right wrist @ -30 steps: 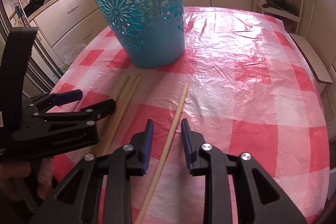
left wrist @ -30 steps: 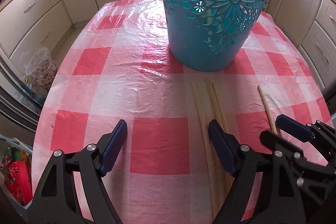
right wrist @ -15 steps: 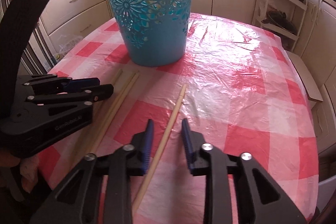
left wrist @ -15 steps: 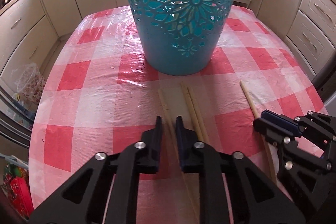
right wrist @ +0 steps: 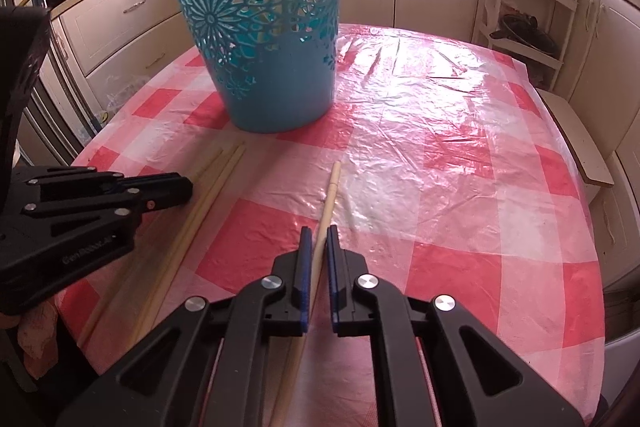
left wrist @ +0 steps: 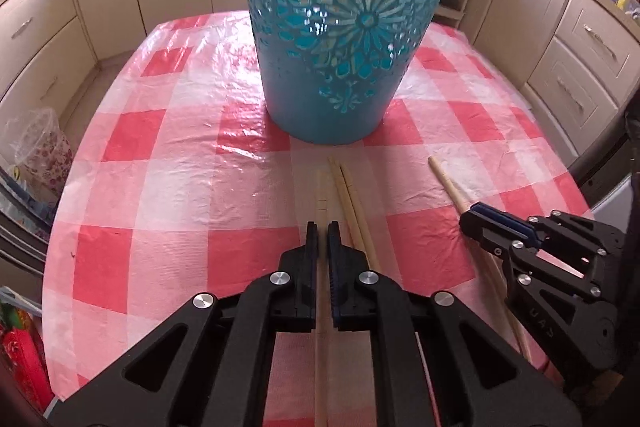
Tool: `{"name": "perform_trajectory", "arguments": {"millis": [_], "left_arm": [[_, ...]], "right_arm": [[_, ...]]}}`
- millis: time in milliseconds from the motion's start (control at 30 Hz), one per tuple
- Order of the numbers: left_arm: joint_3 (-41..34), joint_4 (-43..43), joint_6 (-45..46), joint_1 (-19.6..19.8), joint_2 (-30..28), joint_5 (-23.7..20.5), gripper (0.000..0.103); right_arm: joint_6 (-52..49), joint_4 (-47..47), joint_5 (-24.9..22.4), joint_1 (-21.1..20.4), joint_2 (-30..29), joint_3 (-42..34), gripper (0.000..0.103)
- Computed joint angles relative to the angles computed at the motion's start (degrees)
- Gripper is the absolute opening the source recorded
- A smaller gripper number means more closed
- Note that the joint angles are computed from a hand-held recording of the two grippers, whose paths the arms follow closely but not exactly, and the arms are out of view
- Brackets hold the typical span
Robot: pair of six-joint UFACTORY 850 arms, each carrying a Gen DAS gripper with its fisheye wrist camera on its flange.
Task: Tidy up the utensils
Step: 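Close the right gripper on the stick and lift it upright, then carry the held stick over the opening of the teal cup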
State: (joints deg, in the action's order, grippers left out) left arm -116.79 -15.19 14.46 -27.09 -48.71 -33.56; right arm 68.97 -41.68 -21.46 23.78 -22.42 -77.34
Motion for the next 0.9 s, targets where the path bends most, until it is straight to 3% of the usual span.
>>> {"name": "perform_trajectory", "arguments": {"millis": [133, 333, 600, 900], "left_arm": [[9.95, -16.61, 14.95, 1.94, 7.8, 8.2, 0.005], [14.94, -39.94, 35.96, 3.71, 14.28, 13.54, 0.005], [12.72, -62.45, 55.3, 5.07, 16.63, 14.23, 0.005], [4.8, -69.87, 60.29, 4.66, 12.88, 14.09, 0.005]], "right_arm": [[2.12, 1.39, 3.7, -1.23, 1.24, 1.96, 0.006], [3.41, 0.03, 3.08, -1.02, 1.05, 1.61, 0.006], [10.57, -5.13, 4.67, -1.5, 2.13, 3.17, 0.006], [9.51, -3.28, 6.68, -2.12, 2.39, 3.69, 0.006]]}}
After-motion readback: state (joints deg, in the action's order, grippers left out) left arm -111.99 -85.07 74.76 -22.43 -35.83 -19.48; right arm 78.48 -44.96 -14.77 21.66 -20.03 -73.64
